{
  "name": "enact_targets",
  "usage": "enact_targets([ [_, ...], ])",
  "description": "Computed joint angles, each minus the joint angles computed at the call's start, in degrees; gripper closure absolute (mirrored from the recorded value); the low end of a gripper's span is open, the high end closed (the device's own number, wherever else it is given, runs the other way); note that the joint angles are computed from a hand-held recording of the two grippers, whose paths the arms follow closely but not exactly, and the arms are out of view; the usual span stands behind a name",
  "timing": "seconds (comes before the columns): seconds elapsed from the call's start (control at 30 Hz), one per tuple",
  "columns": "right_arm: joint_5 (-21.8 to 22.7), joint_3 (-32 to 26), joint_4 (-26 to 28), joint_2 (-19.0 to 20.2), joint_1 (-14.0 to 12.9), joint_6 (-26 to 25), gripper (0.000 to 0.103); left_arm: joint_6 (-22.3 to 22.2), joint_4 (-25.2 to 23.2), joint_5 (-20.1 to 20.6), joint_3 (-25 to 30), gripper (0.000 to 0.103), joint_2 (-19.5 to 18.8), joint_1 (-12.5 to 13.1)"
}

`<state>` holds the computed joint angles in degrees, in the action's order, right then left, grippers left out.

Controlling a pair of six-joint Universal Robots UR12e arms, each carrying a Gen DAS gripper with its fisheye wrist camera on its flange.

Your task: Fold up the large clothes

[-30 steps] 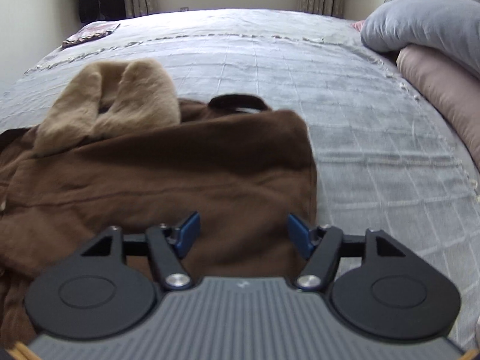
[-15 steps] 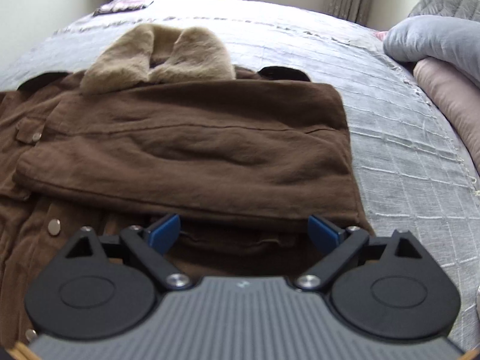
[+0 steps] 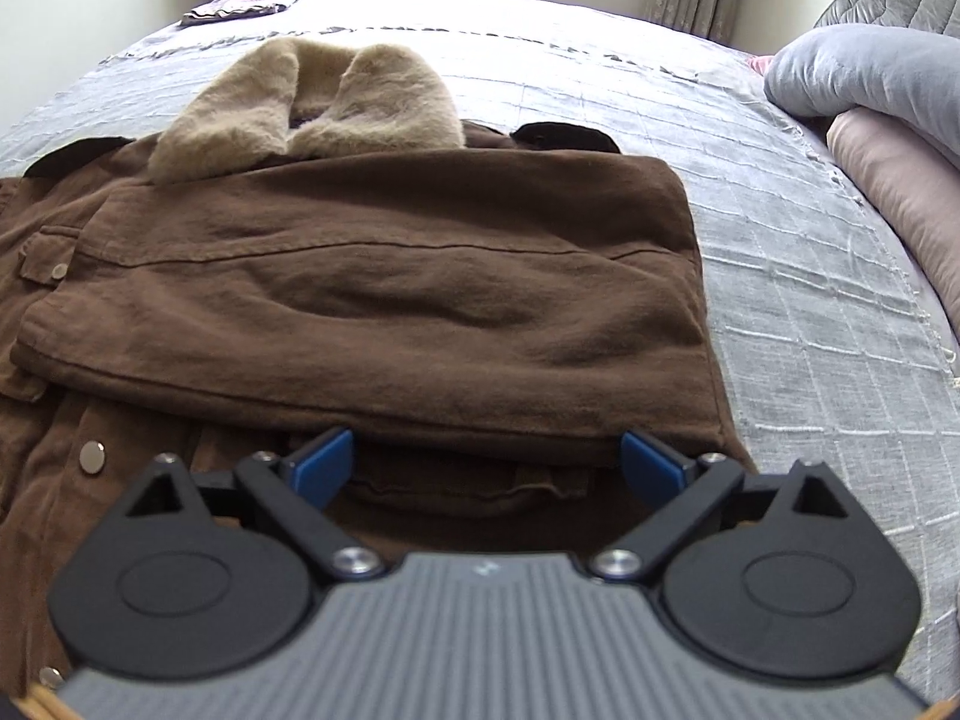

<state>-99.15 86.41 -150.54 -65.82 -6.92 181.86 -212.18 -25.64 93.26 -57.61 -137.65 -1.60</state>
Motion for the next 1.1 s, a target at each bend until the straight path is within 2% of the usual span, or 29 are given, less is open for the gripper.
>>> enact_targets([
  [0.07,0.18,0.02,-0.12,-0.01,-0.06,0.00,0.006,0.51,-1.37,3.48,1.42,0.067,-0.60,-0.48],
  [0.13,0.54,0.13,-0.28,-0.10,-0.19,0.08,0.006,0.42,-1.79,5.12,1.83,0.084,-0.51,-0.66],
  [0.23,0.86,0.22,-0.61,-0.21,-0.32,0.22,0.006,1.17,2.92,4.60,0.56,0.094,0.44,-0.86],
  [0.33,0.95,0.16,-1.04,-0.23,-0.32,0.27,0.006,3.73,8.10,2.96,-0.36,0.095,1.59,-1.70],
  [0.5,2.04,-0.08,-1.72,-0.31,-0.32,0.75,0.006,8.05,13.05,-4.93,0.15,0.096,3.01,-3.64],
  [0.67,3.77,-0.62,-1.39,-0.35,-0.40,1.37,0.006,12.47,14.08,-13.63,4.04,0.096,1.91,-6.70],
  [0.87,4.65,-1.05,0.00,-0.19,-0.55,1.36,0.006,17.10,9.74,-23.95,8.45,0.096,-0.54,-10.74],
  [1.0,5.54,-0.81,0.07,-0.33,-0.91,1.99,0.006,21.88,3.53,-27.60,10.35,0.096,-2.43,-12.99],
  [1.1,6.00,-0.53,-0.03,-0.52,-1.16,2.59,0.006,28.10,-3.11,-27.17,11.26,0.094,-3.65,-14.23],
])
